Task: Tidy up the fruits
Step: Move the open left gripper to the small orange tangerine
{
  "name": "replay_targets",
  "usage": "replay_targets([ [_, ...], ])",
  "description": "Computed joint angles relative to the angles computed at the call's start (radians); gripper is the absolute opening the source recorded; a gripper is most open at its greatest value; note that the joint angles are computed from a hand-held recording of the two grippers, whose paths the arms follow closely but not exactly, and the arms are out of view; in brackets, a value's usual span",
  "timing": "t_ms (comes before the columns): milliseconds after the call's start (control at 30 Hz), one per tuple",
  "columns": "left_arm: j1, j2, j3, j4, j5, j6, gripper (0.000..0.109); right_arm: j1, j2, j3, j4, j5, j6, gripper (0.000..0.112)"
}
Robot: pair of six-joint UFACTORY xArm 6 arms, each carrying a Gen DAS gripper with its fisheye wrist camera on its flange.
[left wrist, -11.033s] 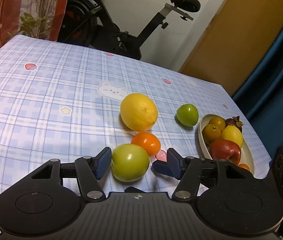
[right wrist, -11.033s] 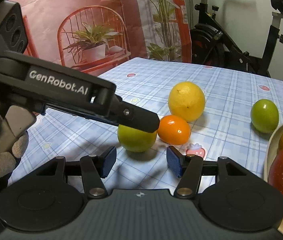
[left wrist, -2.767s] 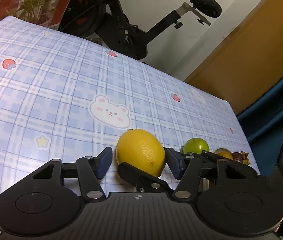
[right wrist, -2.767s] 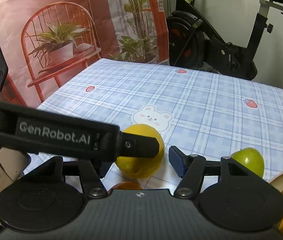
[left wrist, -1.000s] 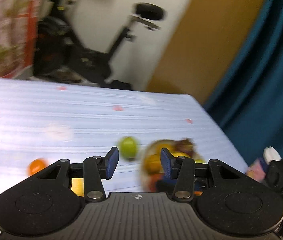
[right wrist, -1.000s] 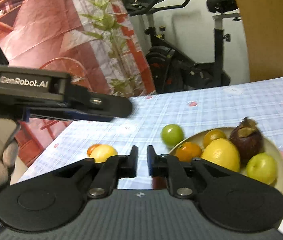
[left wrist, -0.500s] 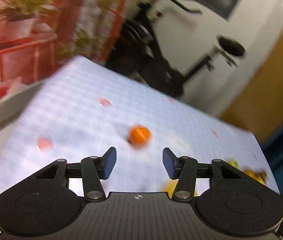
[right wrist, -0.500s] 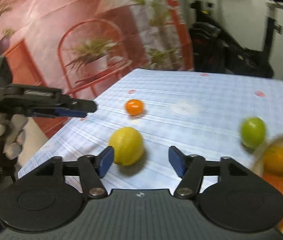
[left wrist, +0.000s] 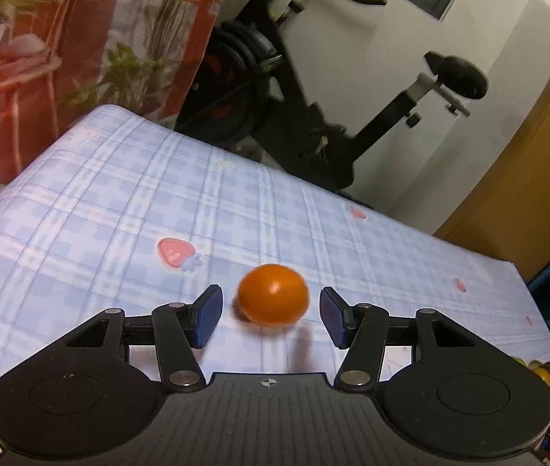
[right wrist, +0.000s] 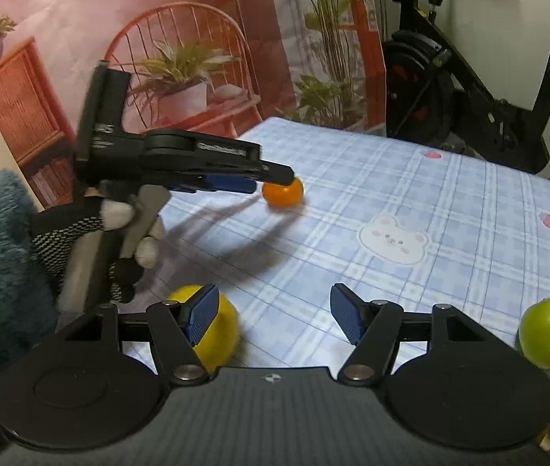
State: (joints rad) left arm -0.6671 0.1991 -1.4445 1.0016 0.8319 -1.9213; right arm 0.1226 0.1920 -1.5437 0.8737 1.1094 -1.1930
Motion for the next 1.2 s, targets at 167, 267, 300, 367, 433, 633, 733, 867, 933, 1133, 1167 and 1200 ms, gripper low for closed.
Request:
replay_targets([
  [167, -0.001, 0.004, -0.003, 0.013, 0.003, -0.02, 0.039, -0.01, 0.028, -0.032, -0.016, 0.021, 0.009, 0.067],
  [267, -0.006, 0.007, -0.001, 0.033, 0.008, -0.015, 0.039, -0.011, 0.043, -0.046, -0.018, 0.025, 0.009, 0.067],
  [300, -0.008, 0.007, 0.001, 0.032, 0.01, -0.011, 0.039, -0.011, 0.047, -0.05, -0.022, 0.027, 0.011, 0.067],
  [367, -0.007, 0.003, 0.004, 0.025, 0.014, 0.0, 0.039, -0.012, 0.049, -0.054, -0.025, 0.028, 0.008, 0.067],
  [433, -0.008, -0.006, 0.012, 0.025, 0.017, 0.011, 0.038, -0.014, 0.053, -0.057, -0.019, 0.025, 0.009, 0.067],
  [633, -0.055, -0.045, 0.028, 0.021, 0.058, 0.05, 0.015, -0.024, 0.046, -0.048, -0.012, 0.021, 0.018, 0.067],
  [733, -0.062, -0.044, 0.021, -0.032, 0.063, 0.123, 0.016, -0.031, 0.044, -0.044, -0.012, 0.023, 0.03, 0.067],
  [867, -0.067, -0.075, 0.048, 0.095, 0.082, -0.057, 0.041, -0.044, 0.025, -0.027, 0.004, 0.027, 0.011, 0.067],
  [933, -0.079, -0.06, 0.024, 0.155, 0.164, -0.146, 0.058, -0.049, 0.022, -0.026, 0.0, 0.033, 0.01, 0.067],
  [1133, -0.035, 0.01, -0.025, 0.122, 0.178, -0.193, 0.058, -0.057, 0.03, -0.028, -0.004, 0.034, 0.016, 0.067],
  [1167, -0.028, 0.021, -0.03, 0.111, 0.159, -0.18, 0.058, -0.059, 0.033, -0.029, -0.006, 0.034, 0.019, 0.067],
  [1200, -0.022, 0.033, -0.037, 0.101, 0.147, -0.159, 0.058, -0.061, 0.038, -0.033, -0.008, 0.036, 0.023, 0.067],
])
